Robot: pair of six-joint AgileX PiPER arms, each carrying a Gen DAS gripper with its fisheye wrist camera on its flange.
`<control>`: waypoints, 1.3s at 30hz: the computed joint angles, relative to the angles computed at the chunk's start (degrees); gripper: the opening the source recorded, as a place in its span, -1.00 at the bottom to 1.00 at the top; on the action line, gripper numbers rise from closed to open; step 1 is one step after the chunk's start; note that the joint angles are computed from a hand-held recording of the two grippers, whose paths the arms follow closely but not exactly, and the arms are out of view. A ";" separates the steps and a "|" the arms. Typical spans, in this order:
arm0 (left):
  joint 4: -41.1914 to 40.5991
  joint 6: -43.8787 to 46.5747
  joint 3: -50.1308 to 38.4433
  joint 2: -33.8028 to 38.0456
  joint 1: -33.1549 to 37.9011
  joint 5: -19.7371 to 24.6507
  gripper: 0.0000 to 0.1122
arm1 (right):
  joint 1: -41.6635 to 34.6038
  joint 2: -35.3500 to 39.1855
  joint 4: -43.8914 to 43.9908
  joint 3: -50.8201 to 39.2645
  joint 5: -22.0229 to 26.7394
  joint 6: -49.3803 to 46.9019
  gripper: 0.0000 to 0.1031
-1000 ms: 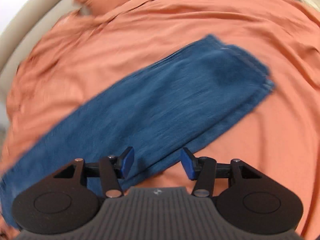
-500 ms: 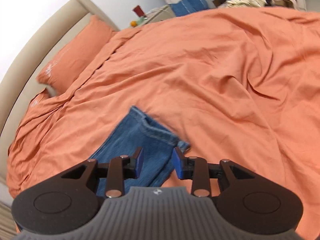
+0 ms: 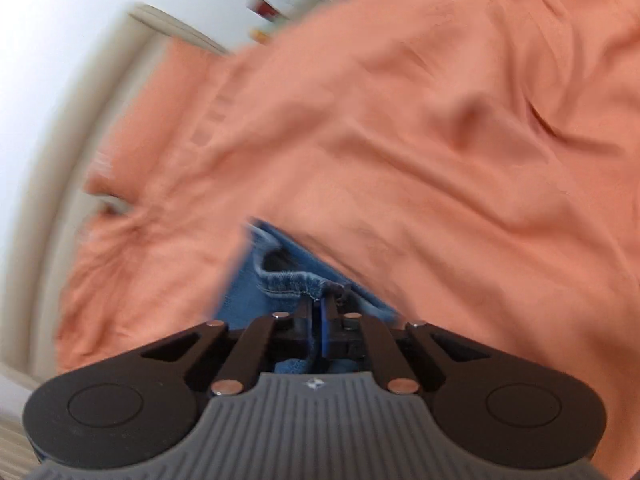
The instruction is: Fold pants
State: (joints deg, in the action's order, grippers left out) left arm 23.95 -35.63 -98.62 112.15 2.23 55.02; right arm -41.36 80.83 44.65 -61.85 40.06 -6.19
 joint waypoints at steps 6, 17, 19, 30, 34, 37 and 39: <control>3.50 0.06 -1.44 1.46 -1.88 2.32 -0.69 | -1.70 3.01 -6.12 0.59 2.18 2.13 -1.00; -3.63 23.65 8.85 -14.62 -2.09 -5.23 -0.21 | 2.52 -0.92 -13.98 -4.56 13.40 4.89 -0.54; -12.20 35.11 11.75 -19.37 -3.24 -5.76 -0.21 | 6.23 -1.75 -15.64 -6.70 17.02 5.58 -0.54; -19.92 65.40 25.93 -30.09 -19.67 0.62 -0.21 | 42.62 0.35 -19.75 -20.51 25.38 21.56 -0.37; -14.41 66.27 31.06 -30.54 -22.45 -3.84 -0.05 | 58.37 8.25 -22.49 -30.59 26.37 27.14 -0.36; -9.31 66.46 35.71 -31.01 -23.27 -10.65 0.18 | 67.01 15.59 -23.25 -37.97 26.61 29.20 -0.35; -6.53 66.86 38.17 -30.55 -23.59 -14.18 0.19 | 71.05 19.93 -22.99 -41.37 26.08 29.81 -0.35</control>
State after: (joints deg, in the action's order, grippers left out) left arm 17.42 31.23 -60.45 81.59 -21.36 40.84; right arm 29.68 100.76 21.66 -103.22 66.14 23.61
